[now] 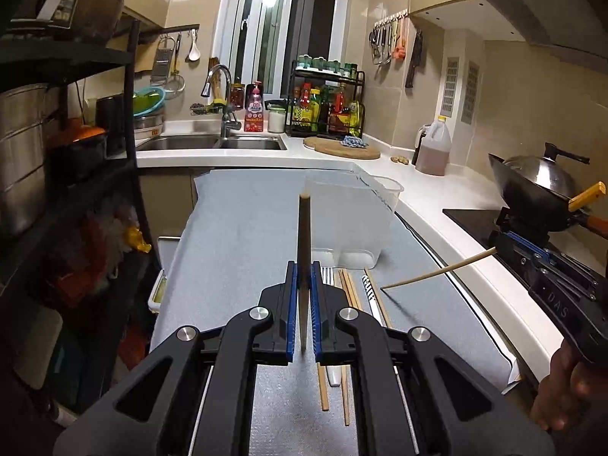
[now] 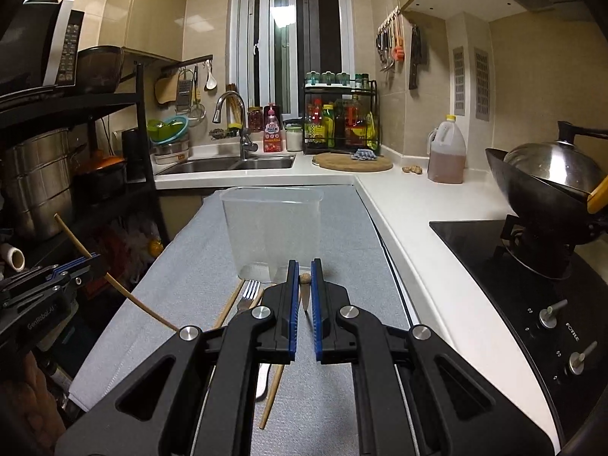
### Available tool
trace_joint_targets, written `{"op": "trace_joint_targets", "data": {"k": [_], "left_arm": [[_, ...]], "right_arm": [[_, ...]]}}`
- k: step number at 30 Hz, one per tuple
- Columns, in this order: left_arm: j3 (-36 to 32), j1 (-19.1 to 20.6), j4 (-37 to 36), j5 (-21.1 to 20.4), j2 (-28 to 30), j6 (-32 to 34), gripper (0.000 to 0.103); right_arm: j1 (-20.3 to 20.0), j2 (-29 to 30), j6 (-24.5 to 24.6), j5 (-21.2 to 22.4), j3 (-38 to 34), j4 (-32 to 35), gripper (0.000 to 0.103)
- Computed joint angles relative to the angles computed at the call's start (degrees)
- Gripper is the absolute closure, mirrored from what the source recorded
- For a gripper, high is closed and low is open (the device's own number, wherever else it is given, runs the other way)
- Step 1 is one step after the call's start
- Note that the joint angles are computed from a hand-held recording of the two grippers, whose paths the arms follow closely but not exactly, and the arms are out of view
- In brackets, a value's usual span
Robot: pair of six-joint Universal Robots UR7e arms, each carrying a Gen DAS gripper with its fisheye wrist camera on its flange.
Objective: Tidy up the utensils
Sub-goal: 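Carry the upright chopsticks with both tools over the clear container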
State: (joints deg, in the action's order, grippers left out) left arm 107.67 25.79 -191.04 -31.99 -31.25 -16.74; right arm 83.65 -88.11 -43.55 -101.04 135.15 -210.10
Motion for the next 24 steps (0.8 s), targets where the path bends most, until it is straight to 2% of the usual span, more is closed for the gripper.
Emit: {"op": "trace_joint_targets", "data": {"k": [9, 24], "left_arm": [[-3.0, 1.3, 8.7, -3.3, -3.3, -1.3, 0.096], [-7.2, 2.5, 12.9, -4.4, -3.9, -0.5, 0.096]], "right_arm": [[4.7, -0.2, 4.2, -4.9, -6.2, 9.5, 0.096], [6.9, 1.5, 5.0, -7.1, -10.1, 11.4, 0.096]]}}
